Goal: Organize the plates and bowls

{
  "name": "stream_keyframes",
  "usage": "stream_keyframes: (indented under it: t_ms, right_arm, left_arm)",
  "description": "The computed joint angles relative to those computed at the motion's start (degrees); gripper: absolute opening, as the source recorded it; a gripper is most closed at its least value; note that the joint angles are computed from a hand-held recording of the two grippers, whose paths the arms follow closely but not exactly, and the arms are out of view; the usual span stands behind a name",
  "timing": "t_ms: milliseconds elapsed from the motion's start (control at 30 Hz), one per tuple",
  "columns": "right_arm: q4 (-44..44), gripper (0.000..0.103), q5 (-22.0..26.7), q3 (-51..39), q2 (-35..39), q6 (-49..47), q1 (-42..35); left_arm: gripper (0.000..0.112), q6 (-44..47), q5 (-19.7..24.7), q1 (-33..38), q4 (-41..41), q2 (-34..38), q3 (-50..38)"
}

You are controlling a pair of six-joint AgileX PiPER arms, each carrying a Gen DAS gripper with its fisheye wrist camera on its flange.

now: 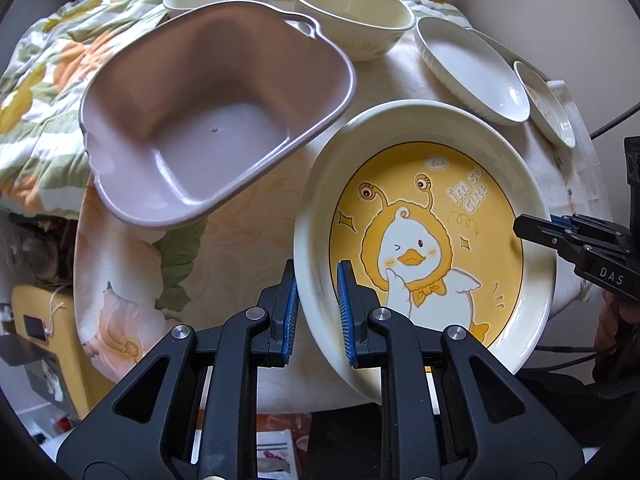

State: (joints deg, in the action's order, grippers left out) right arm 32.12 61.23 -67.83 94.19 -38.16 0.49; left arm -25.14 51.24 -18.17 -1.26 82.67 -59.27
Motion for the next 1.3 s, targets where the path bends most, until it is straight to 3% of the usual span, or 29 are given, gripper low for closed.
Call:
stream_keyframes:
  t_ms: [400, 500, 667, 733, 833, 867, 967, 1167, 1300]
  right_arm:
    - [-0.7, 0.016, -2.0, 3.1, -1.6, -0.7, -1.2]
    - [-1.3, 0.016, -2.4, 3.2, -1.9, -0.1, -0.9]
    - [-4.1, 0.016, -4.6, 3.9, -3.0, 1.6, 1.3]
    - [-4.4, 0.016, -5.3, 4.4, -3.5, 1.5, 1.4]
    - [-4.7, 0.038, -6.5, 5.1, -4.2, 1.8, 1.5]
    - [-4.6, 0.053, -6.6, 5.2, -4.2, 1.7, 1.5]
    - [-5.3, 0.055, -7.6, 5.9, -4.9, 2.5, 1.6]
    - [-1.6, 0.055, -2.2, 4.7, -9.1, -2.0, -4.2]
    - [1.9, 0.055, 3.6, 1.0, -11.0, -7.6, -11.1]
  left_arm:
    - [0.017, -3.1, -1.8, -2.9, 4.4, -0.2, 1.7]
    - [0.026, -2.4, -2.2, -2.9, 3.5, 0.1, 1.5]
    - [0.057, -5.5, -2.0, -5.6, 6.8, 1.3, 0.6]
    - [0.06, -6.7, -2.1, -6.6, 7.9, 1.7, 0.4]
    - [0.06, -8.6, -2.2, -7.6, 9.3, 2.1, 0.5]
    - [0.06, -9.2, -2.3, -7.8, 9.6, 2.0, 0.8]
    - [0.06, -11.7, -2.5, -8.6, 10.3, 1.1, 1.6]
    - [0.06, -22.6, 4.7, -14.9, 17.7, -2.2, -0.8]
    - [0.06, -31.8, 13.7, -23.3, 24.5, -3.5, -7.9]
